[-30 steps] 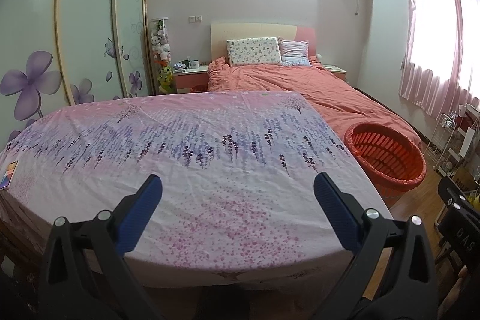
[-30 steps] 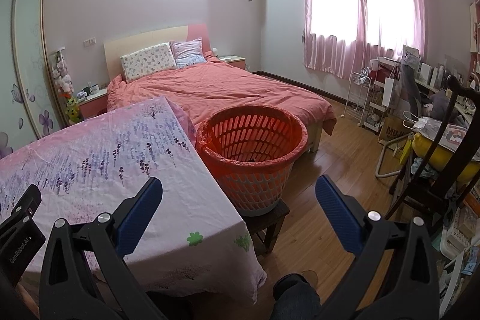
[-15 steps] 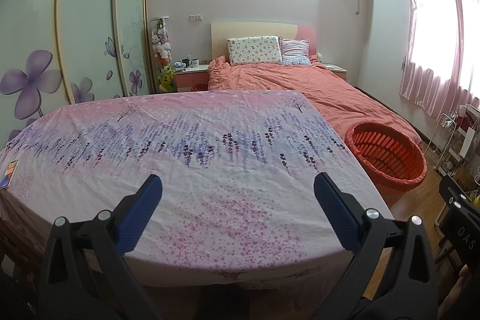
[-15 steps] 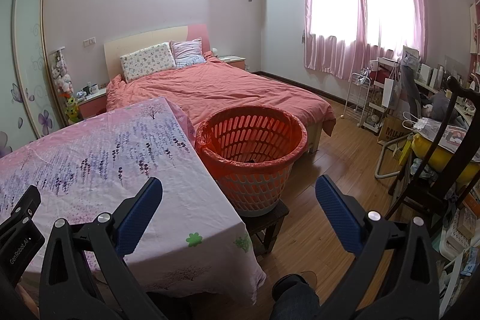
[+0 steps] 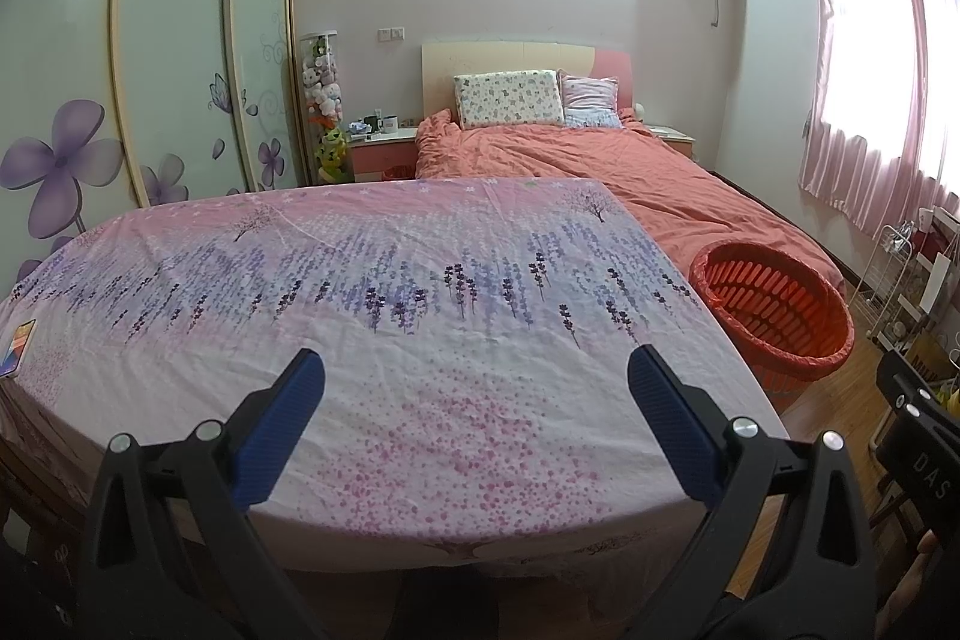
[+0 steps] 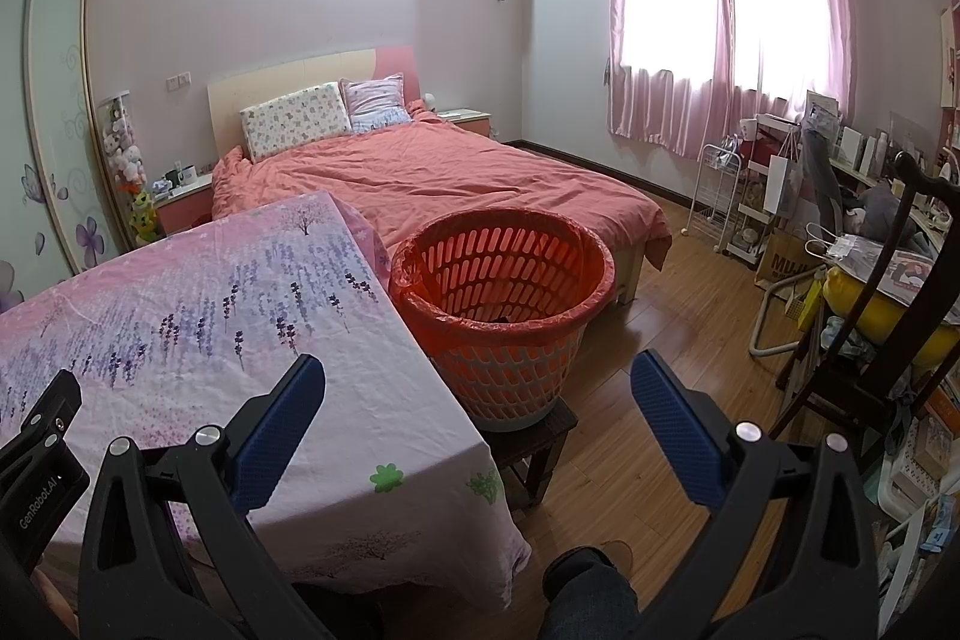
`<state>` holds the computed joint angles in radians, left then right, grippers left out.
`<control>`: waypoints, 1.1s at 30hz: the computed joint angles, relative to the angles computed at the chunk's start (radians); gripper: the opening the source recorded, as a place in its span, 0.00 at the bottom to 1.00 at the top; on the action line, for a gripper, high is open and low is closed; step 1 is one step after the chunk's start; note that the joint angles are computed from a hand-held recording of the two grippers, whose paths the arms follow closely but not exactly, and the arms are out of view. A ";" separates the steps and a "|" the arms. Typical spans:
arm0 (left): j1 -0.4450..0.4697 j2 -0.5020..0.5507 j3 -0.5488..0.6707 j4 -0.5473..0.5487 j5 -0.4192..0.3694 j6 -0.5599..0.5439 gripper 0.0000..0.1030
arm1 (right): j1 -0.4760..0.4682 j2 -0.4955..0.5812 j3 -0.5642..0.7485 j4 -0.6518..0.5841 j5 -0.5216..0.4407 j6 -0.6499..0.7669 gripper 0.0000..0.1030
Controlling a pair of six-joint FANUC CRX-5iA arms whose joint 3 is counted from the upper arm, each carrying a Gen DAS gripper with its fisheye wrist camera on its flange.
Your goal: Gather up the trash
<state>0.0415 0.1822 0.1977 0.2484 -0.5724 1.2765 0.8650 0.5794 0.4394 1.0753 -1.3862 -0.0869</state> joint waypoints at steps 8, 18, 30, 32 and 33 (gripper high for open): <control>0.001 0.002 0.002 0.000 0.000 -0.001 0.96 | 0.000 0.000 0.000 0.000 0.001 0.000 0.98; 0.001 0.001 -0.005 0.004 0.002 -0.007 0.96 | -0.001 -0.003 -0.004 -0.002 0.000 -0.002 0.98; 0.003 0.003 -0.007 0.003 0.004 -0.006 0.96 | -0.002 -0.005 -0.005 -0.004 0.001 0.000 0.98; 0.004 0.001 -0.011 0.000 0.006 -0.002 0.96 | -0.002 -0.004 -0.004 -0.004 0.001 0.000 0.98; 0.004 0.003 -0.007 -0.005 0.004 0.003 0.96 | -0.002 -0.003 -0.003 -0.004 0.001 0.000 0.98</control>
<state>0.0454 0.1854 0.1909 0.2430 -0.5681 1.2795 0.8631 0.5759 0.4361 1.0713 -1.3856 -0.0865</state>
